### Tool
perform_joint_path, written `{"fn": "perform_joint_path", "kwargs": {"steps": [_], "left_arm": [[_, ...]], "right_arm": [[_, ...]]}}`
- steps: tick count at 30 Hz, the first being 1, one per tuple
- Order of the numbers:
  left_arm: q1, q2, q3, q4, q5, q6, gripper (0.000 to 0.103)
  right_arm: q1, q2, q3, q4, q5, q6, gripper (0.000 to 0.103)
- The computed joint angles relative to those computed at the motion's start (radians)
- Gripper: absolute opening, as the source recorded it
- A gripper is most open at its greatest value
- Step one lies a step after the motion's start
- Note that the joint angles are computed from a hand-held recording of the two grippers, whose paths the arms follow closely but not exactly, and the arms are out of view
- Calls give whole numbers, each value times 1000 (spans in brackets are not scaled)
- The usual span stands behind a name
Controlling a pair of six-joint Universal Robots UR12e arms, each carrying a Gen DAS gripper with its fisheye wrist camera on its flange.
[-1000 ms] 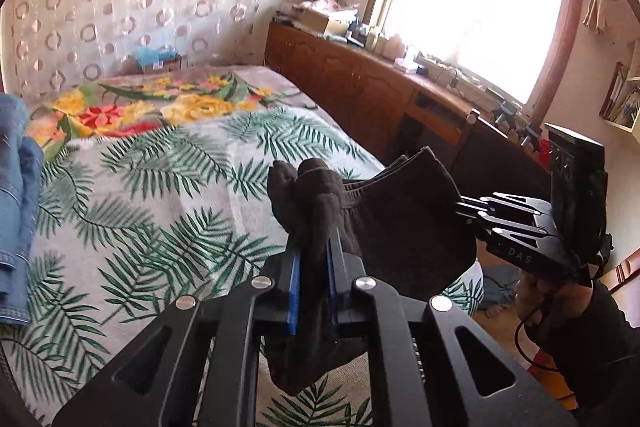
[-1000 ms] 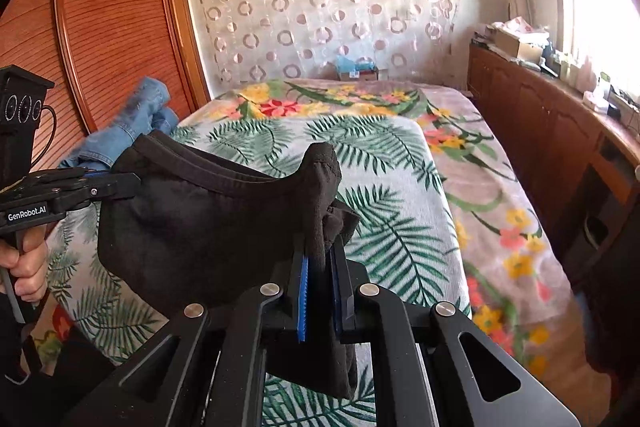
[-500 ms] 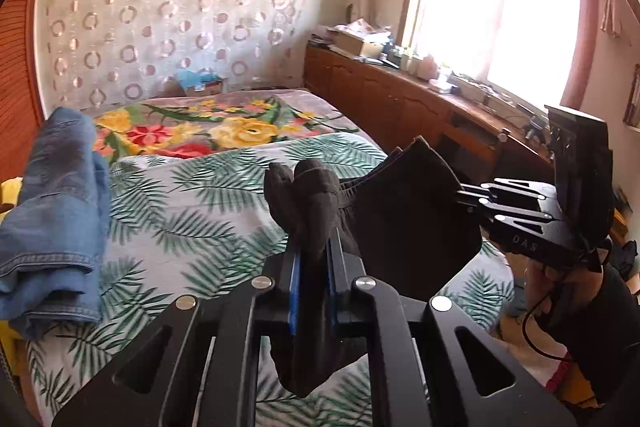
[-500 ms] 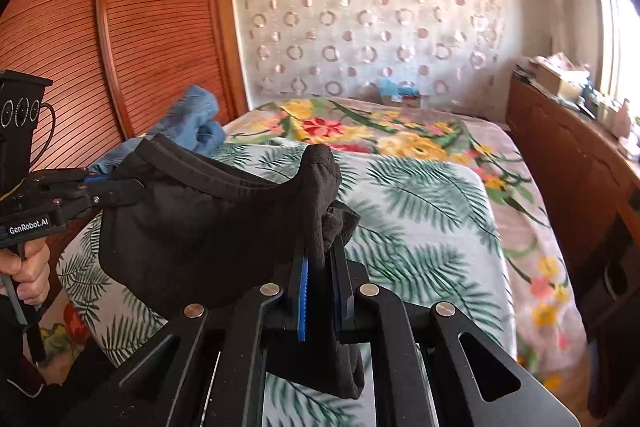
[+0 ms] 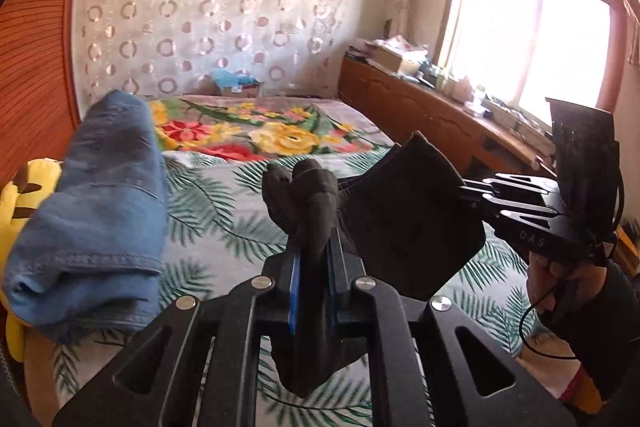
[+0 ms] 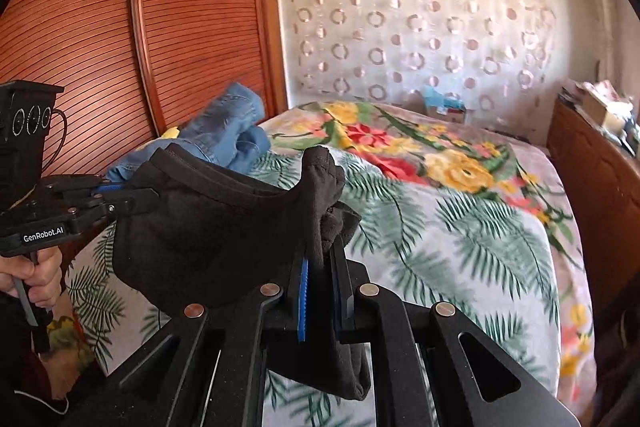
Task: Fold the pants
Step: 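Grasp the shorts with the left gripper and lift them with both grippers, then carry the folded black shorts with both grippers toward the folded blue jeans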
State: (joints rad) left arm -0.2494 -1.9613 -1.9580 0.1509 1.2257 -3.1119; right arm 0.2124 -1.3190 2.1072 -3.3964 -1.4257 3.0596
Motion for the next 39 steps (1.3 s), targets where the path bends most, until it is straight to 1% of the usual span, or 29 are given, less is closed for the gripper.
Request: {"fn": "perform_joint_path", "kwargs": {"steps": [5,9,13,19,23,27,30,35,39], "left_arm": [[22,1,13,22,35,-16,11],[40,-6,31,28,64,-15,11],[48,-19,51,27,96,-18,11],[64,-30,62,41,123,-29,11],[66,-31,63,55,169,-32,11],[78,-35,69,66,182,-51,11],[83,-39,72,66,194,-61,11],[91,-45,72,89,217,-102,11],[95,-49,76,90,244,-111,11]], "right_arm": [[0,40,-81,27,33,-67,9],[-10,78,-134,32,77,-87,9],[-16,113,-176,39,105,-103,9],[-13,149,-230,50,115,-137,9],[-8,171,-272,67,115,-163,9],[-3,186,-297,76,131,-188,9],[-8,197,-323,110,172,-217,9],[-13,221,-373,150,199,-268,9],[-20,238,-417,199,231,-304,9]]}}
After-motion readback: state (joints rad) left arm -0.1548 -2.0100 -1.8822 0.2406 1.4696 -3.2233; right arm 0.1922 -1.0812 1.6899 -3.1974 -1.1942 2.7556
